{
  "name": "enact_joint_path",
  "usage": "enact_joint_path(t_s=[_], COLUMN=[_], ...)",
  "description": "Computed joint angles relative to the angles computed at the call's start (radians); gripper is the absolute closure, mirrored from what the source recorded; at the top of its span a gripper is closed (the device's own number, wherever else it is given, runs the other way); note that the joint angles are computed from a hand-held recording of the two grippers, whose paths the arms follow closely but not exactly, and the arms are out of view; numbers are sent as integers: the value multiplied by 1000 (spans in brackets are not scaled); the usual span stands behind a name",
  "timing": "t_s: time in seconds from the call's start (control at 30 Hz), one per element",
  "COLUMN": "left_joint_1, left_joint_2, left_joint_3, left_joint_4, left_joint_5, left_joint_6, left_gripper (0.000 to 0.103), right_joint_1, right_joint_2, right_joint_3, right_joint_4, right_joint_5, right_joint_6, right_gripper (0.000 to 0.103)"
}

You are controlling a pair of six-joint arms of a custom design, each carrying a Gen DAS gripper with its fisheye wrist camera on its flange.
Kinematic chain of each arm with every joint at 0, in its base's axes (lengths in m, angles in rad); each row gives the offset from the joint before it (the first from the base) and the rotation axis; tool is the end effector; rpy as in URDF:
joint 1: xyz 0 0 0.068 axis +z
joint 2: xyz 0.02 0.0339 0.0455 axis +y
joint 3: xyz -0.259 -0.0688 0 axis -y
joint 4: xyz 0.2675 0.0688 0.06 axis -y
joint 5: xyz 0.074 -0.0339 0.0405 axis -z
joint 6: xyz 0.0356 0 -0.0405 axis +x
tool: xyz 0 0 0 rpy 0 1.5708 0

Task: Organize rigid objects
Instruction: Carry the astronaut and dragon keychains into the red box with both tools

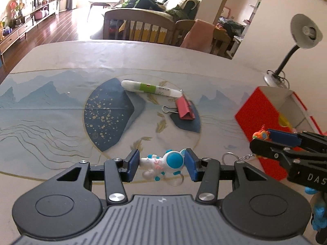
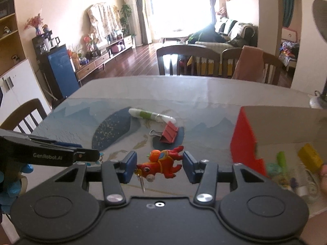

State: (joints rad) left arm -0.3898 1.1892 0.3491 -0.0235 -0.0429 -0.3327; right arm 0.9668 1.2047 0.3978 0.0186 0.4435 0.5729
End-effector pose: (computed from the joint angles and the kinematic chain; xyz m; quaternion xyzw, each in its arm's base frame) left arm 0.2022 -0.0814 0.1114 0.0194 0.9377 -0.1035 0.3310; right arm 0.1435 0.1810 0.1284 -0.0942 0.9008 0.1129 0.4086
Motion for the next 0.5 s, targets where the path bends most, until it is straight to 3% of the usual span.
enact_joint_path(t_s=[0.27, 0.5], left_joint_1=[-116, -269], left_joint_2=[-260, -318], left_joint_3=[22, 112], left_joint_4=[-237, -339], left_joint_5=[-43, -108], left_joint_6=[-33, -57], left_gripper=[56, 56], right_joint_1=[88, 94], right_joint_2=[-328, -530], right_joint_3=[3, 19], right_joint_4=[-341, -562], right_joint_5=[148, 225], right_joint_6=[120, 157], right_gripper=[55, 55])
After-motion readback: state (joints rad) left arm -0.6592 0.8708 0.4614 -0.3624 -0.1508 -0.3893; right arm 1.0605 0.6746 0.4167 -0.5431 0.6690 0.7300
